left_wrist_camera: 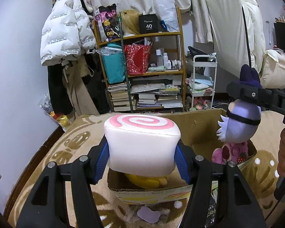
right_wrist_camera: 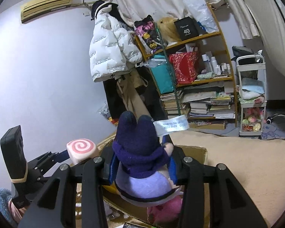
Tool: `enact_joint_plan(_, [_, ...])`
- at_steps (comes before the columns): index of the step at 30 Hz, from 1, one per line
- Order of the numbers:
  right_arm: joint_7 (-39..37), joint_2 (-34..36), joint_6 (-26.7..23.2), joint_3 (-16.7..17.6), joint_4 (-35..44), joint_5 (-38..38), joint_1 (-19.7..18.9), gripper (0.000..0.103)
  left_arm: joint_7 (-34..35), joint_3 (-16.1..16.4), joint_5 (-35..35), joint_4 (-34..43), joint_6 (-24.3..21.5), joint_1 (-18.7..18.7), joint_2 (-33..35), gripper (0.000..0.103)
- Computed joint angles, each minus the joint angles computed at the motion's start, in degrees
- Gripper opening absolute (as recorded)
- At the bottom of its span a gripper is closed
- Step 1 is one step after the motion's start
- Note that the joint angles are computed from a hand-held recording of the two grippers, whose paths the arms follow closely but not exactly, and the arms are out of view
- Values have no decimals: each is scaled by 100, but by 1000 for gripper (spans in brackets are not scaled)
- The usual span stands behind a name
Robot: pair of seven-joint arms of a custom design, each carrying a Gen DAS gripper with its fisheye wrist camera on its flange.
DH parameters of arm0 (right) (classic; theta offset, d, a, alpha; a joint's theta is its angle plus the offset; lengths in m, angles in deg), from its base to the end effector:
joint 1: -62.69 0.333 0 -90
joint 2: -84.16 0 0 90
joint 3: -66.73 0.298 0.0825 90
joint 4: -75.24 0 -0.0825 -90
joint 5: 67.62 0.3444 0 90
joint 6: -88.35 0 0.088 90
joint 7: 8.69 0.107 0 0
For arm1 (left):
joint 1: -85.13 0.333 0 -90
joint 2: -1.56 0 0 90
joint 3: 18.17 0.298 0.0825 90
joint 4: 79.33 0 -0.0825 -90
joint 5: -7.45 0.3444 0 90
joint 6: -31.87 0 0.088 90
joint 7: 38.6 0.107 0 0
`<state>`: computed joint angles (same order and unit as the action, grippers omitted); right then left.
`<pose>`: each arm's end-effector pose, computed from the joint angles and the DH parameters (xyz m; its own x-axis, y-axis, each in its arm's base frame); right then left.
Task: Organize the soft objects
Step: 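Lift the cushion with the left tool while the right tool carries the doll over the box, then open both tools to drop the cushion and doll into the box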
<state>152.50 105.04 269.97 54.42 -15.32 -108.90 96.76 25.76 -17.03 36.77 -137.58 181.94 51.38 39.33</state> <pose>0.5748 0.3224 0.5582 0.2033 -0.8902 -0.4076 -0.4460 0.2864 -0.8480 0.6114 -0.4115 0.5694 -0.3547 -0.9231 -0.1483 -0.4460 0.3065 -0.8409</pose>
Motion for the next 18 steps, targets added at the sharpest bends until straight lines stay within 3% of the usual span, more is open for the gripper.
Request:
enact_joint_plan(5, [-512, 68, -92, 393, 69, 313, -242, 50, -1, -7, -67, 39, -4, 27, 29, 67])
enact_joint_plan(14, [-674, 47, -179, 402, -7, 567, -215, 61, 293, -168, -354, 406, -513, 124, 232, 74])
enact_joint_plan(18, [-719, 34, -181, 457, -57, 657, -271, 62, 100, -41, -234, 85, -163, 69, 65, 82])
